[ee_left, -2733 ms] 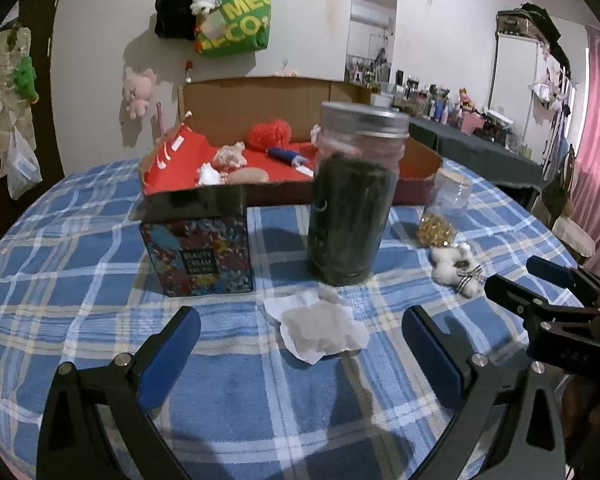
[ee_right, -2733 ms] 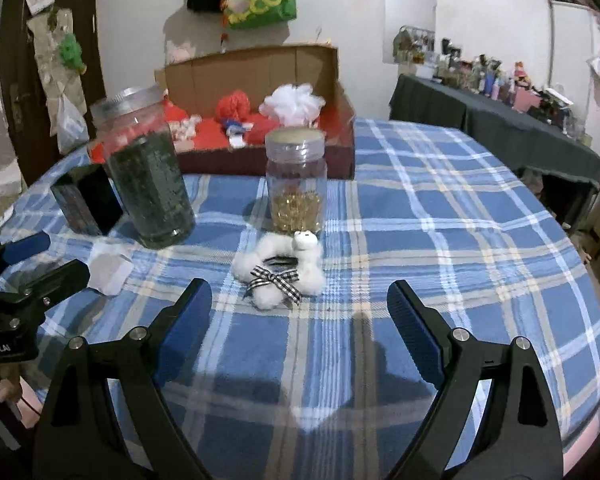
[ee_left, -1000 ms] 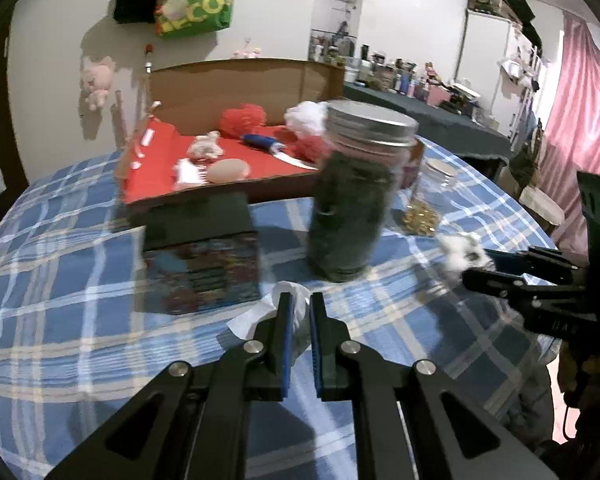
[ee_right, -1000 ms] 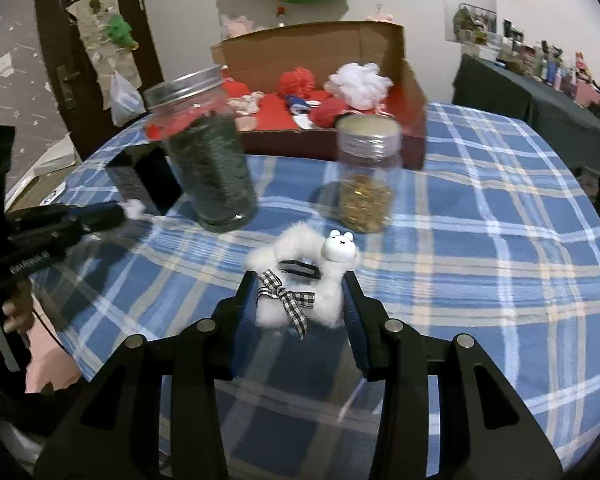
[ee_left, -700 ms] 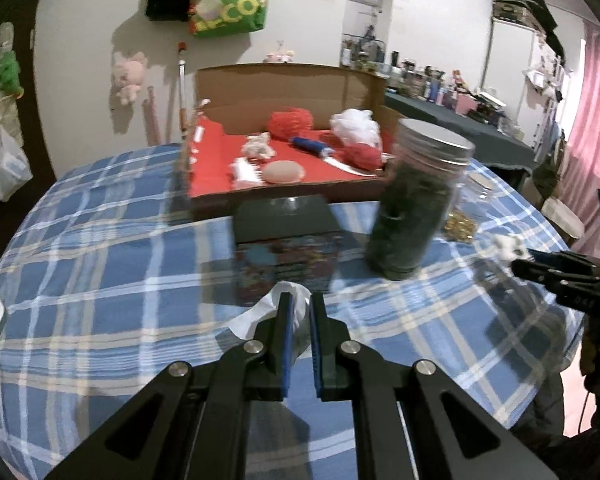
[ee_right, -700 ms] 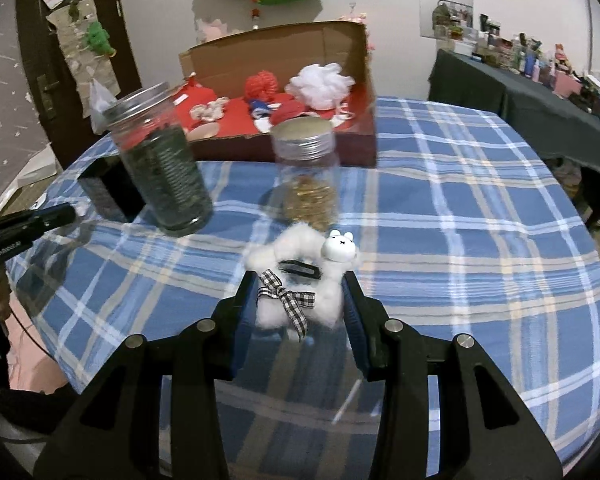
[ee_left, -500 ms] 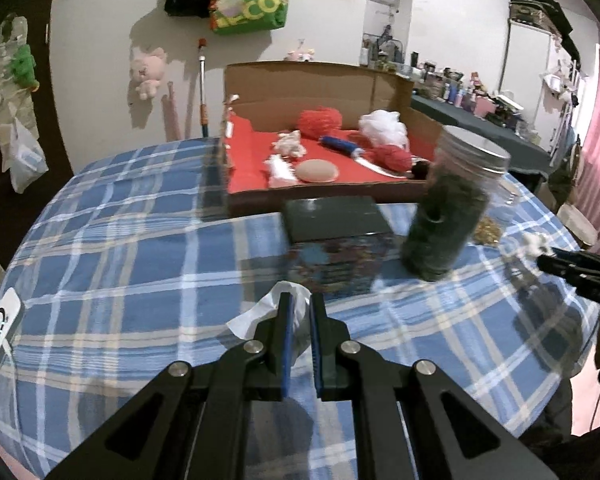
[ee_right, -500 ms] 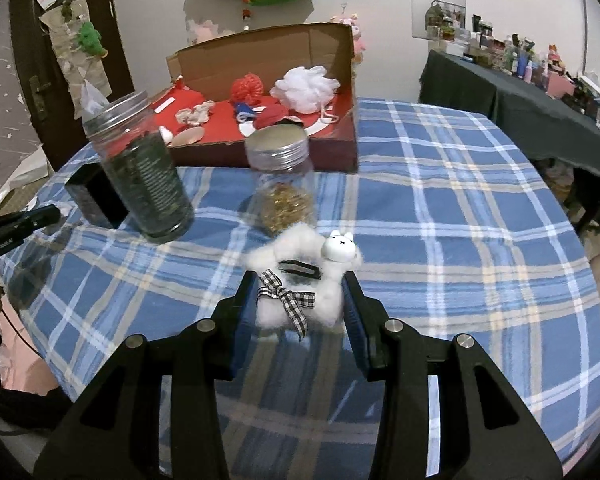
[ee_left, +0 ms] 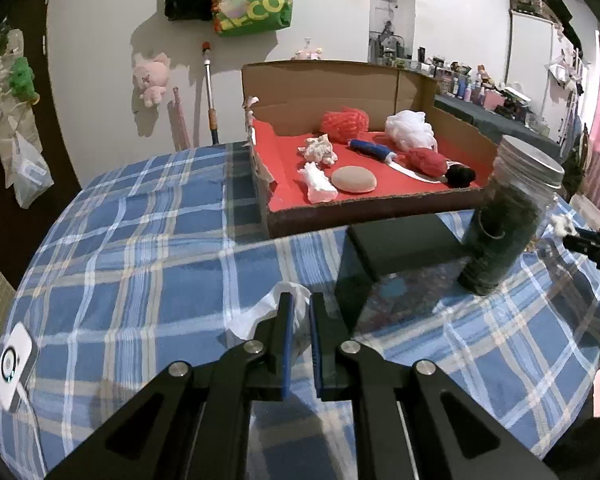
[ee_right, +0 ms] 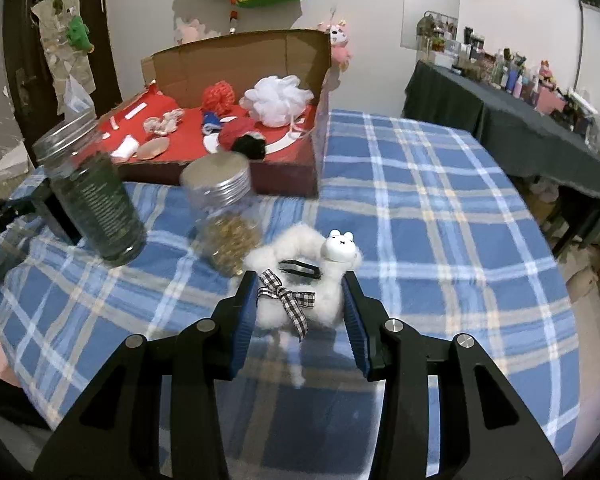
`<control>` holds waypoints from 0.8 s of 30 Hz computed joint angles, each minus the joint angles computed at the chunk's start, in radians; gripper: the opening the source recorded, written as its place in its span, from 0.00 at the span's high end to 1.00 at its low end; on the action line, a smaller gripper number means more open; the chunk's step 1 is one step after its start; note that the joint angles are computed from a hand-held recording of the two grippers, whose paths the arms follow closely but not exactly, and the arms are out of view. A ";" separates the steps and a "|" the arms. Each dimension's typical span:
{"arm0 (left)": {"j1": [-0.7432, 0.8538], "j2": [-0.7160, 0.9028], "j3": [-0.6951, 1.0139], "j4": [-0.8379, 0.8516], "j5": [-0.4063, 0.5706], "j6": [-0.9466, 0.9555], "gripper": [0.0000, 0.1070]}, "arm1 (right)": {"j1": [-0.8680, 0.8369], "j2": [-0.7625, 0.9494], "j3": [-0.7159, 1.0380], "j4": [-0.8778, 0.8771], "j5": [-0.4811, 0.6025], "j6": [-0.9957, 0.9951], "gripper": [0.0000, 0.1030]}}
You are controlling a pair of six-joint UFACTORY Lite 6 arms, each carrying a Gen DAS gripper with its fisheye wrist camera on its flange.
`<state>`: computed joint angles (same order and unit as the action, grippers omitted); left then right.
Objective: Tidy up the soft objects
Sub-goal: 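Carry the lamb and tissue over the red-lined box with both tools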
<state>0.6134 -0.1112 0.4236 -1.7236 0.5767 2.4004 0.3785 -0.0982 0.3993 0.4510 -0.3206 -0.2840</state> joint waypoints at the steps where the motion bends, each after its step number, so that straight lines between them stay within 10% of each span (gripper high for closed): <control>1: -0.001 0.028 0.021 -0.010 0.006 0.026 0.92 | -0.010 0.010 0.010 -0.008 -0.005 -0.010 0.62; 24: -0.029 0.232 0.249 0.100 0.129 0.027 0.92 | -0.100 0.175 0.172 -0.298 -0.052 0.076 0.62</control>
<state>0.5848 0.1205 0.6730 -1.6237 0.7055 2.4276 0.2787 0.0769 0.5718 0.1527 -0.3726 -0.2083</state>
